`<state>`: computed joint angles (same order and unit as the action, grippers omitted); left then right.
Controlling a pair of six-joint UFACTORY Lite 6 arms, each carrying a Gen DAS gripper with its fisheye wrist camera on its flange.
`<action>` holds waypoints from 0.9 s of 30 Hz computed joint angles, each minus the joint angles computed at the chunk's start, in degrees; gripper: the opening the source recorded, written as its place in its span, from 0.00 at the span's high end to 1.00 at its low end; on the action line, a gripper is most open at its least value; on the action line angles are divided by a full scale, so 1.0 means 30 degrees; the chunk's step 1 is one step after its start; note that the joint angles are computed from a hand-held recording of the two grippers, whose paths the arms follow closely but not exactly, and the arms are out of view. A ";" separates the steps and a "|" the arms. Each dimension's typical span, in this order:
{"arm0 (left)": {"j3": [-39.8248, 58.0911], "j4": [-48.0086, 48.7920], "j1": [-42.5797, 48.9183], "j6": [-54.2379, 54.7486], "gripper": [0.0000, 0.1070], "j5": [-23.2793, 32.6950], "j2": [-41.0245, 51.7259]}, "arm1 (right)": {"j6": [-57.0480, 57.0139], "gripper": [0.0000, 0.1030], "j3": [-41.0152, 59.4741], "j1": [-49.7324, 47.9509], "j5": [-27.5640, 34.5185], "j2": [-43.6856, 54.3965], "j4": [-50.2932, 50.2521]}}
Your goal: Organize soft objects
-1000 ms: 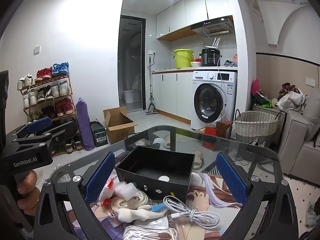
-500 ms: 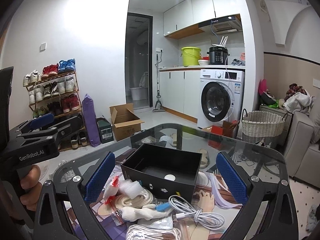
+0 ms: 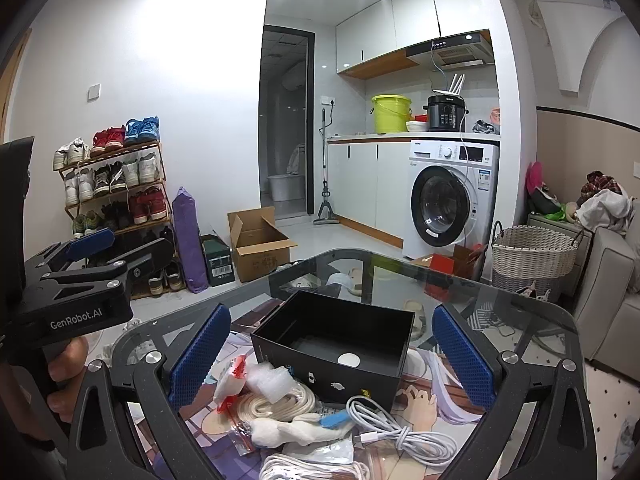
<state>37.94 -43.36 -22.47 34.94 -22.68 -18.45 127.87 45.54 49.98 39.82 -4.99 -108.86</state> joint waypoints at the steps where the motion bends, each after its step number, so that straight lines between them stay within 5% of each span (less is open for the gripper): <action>1: -0.0002 0.0067 0.0040 -0.0075 0.04 0.0058 -0.0006 | 0.0015 0.00 -0.0001 0.0014 0.0023 -0.0010 0.0006; 18: 0.0190 -0.0111 0.0210 0.0012 0.04 0.0320 0.0253 | 0.0002 0.00 0.0177 0.0093 0.0162 0.0148 0.0161; 27: 0.1664 0.0176 0.1044 0.0322 0.04 0.2813 0.1486 | -0.0457 0.00 0.0323 -0.0164 -0.0254 0.0088 0.0538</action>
<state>42.93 -42.83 -19.34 35.91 -14.24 -13.99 126.50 46.51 49.49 39.06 -4.72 -107.25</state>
